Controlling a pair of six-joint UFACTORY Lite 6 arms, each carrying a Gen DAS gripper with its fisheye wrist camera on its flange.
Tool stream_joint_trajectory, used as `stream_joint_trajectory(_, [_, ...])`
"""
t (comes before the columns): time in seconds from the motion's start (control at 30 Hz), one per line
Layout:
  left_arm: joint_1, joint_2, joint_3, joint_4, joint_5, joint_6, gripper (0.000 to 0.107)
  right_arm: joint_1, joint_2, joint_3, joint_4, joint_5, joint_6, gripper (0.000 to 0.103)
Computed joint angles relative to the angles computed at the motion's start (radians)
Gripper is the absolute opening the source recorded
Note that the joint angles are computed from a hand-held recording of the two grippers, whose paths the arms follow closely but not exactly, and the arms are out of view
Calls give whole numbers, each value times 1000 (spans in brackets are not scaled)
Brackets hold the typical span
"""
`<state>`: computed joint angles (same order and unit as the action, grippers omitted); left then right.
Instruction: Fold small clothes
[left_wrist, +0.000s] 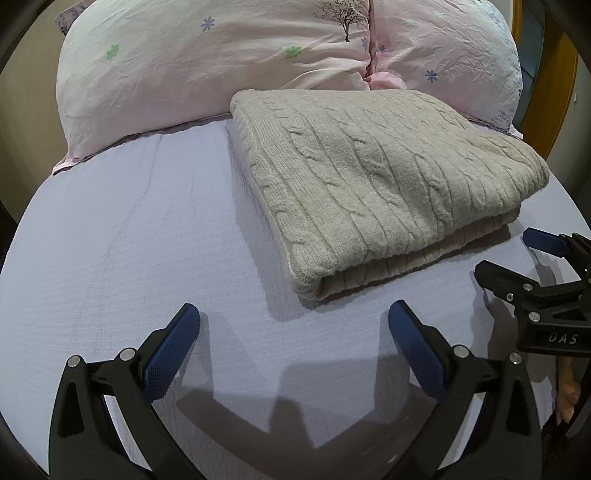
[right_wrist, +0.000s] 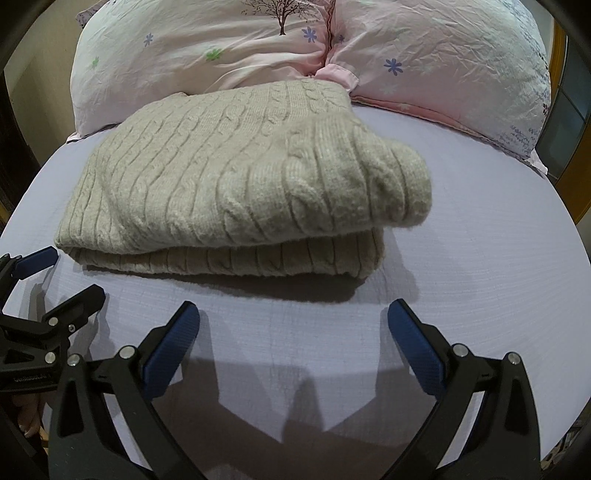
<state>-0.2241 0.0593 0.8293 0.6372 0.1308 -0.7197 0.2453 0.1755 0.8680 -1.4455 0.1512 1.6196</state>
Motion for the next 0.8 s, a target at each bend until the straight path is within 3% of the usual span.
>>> stream_joint_trajectory(0.8, [1, -1, -3, 0, -2, 2, 102, 4, 0, -1, -7, 3, 12, 101])
